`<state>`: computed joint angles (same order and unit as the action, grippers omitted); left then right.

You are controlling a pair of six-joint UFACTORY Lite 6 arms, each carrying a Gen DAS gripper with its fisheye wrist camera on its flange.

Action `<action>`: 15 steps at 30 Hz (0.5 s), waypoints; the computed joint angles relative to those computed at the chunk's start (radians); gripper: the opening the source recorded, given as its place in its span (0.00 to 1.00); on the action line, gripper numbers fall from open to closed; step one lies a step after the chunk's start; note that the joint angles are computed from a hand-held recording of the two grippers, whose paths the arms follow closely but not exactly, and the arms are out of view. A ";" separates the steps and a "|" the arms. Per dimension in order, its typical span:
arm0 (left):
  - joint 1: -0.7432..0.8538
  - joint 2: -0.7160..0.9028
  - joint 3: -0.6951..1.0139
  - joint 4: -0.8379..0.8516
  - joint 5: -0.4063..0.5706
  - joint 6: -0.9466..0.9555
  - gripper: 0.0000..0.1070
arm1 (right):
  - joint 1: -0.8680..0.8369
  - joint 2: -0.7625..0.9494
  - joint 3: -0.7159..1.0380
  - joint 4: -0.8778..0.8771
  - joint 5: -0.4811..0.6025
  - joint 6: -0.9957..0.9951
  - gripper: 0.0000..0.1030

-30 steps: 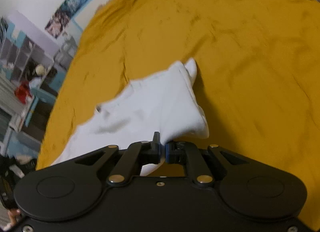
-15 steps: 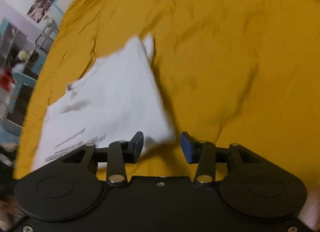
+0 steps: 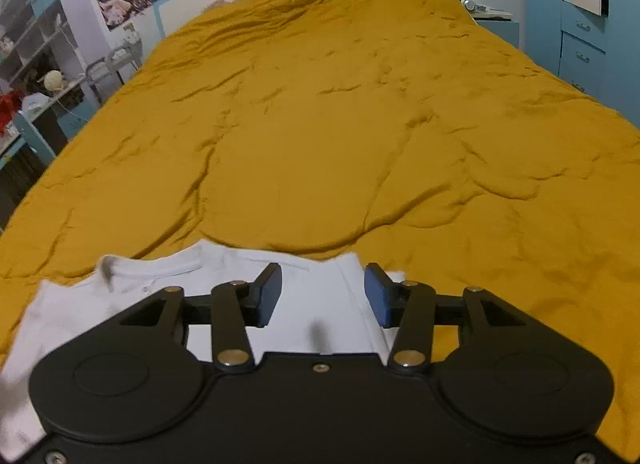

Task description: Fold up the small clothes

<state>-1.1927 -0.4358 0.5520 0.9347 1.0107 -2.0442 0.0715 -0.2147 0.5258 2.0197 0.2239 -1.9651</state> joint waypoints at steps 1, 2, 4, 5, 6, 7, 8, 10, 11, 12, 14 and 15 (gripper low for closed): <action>0.033 0.022 -0.004 0.006 -0.031 0.005 0.84 | 0.012 0.029 0.012 0.079 -0.011 -0.076 0.46; 0.080 0.053 -0.004 0.013 -0.077 0.015 0.84 | 0.012 0.063 0.025 0.127 -0.011 -0.134 0.46; 0.149 0.102 -0.009 0.032 -0.155 0.011 0.83 | 0.022 0.120 0.045 0.235 -0.026 -0.250 0.46; 0.180 0.129 -0.011 0.045 -0.190 0.003 0.83 | 0.018 0.143 0.048 0.271 -0.018 -0.296 0.46; 0.205 0.154 -0.012 0.052 -0.213 -0.004 0.83 | 0.019 0.156 0.049 0.301 -0.020 -0.328 0.46; 0.219 0.172 -0.014 0.063 -0.230 -0.018 0.80 | 0.021 0.180 0.059 0.337 -0.020 -0.366 0.46; 0.239 0.186 -0.017 0.070 -0.255 -0.022 0.77 | 0.020 0.190 0.060 0.349 -0.017 -0.381 0.46; 0.288 0.217 -0.021 0.088 -0.325 -0.025 0.51 | 0.017 0.202 0.061 0.325 -0.009 -0.370 0.42; 0.299 0.223 -0.021 0.086 -0.343 -0.025 0.40 | 0.021 0.204 0.059 0.364 -0.011 -0.416 0.26; 0.315 0.242 -0.017 0.095 -0.357 -0.032 0.21 | 0.024 0.206 0.060 0.396 -0.013 -0.455 0.21; 0.327 0.261 -0.016 0.119 -0.374 -0.046 0.09 | 0.021 0.198 0.050 0.421 -0.001 -0.479 0.13; 0.309 0.256 -0.023 0.130 -0.358 -0.069 0.08 | 0.017 0.185 0.040 0.431 0.005 -0.485 0.13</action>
